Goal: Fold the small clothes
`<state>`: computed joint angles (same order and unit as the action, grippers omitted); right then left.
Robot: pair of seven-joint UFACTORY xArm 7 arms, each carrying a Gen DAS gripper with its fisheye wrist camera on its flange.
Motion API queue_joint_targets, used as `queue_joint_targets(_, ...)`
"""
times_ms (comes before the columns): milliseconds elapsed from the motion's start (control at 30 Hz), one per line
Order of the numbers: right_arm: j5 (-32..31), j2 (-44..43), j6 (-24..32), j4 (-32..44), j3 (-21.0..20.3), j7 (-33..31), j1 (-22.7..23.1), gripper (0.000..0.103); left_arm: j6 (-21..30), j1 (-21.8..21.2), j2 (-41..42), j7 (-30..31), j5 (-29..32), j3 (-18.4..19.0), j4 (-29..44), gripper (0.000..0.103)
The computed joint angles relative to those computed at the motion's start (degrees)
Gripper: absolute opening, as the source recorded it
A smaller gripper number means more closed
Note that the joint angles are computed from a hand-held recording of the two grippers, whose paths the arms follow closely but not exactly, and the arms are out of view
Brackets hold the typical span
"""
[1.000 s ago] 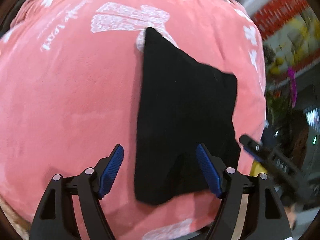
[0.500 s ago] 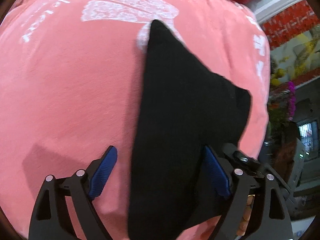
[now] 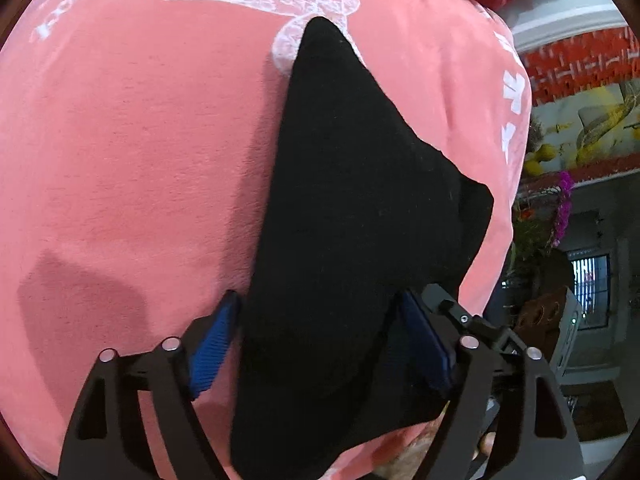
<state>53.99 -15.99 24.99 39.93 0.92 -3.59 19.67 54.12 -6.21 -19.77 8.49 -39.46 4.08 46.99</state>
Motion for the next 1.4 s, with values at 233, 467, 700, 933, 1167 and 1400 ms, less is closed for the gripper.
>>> queue_joint_targets(233,-14.87,-8.19,0.19,-0.25,4.00,12.61,-2.31,0.018,3.64,-1.09,-3.51,1.46,0.79,0.29,2.69,0.030)
queue_joint_targets(467,-28.02,-19.98,5.23,0.23,6.68,26.01,-3.28,0.017,9.06,-1.46,-11.79,0.26,4.75,0.60,5.10,0.029)
queue_joint_targets(700,-36.17,-27.53,7.43,3.53,9.20,34.72,-1.78,0.017,11.58,-2.97,-20.21,-0.73,10.38,0.17,9.07,0.029)
queue_joint_targets(933,-40.47,-28.34,8.60,8.35,11.30,38.59,0.10,0.017,15.44,-2.63,-26.32,-1.12,15.62,2.26,12.41,0.029)
queue_joint_targets(1167,-43.72,-24.65,8.61,13.91,14.31,41.18,1.09,0.018,18.14,-2.02,-28.10,0.38,18.24,5.17,15.51,0.029)
queue_joint_targets(1400,-46.49,-18.70,7.35,19.48,16.82,42.34,2.40,0.018,20.22,-0.35,-28.56,2.59,19.71,8.59,18.11,0.029)
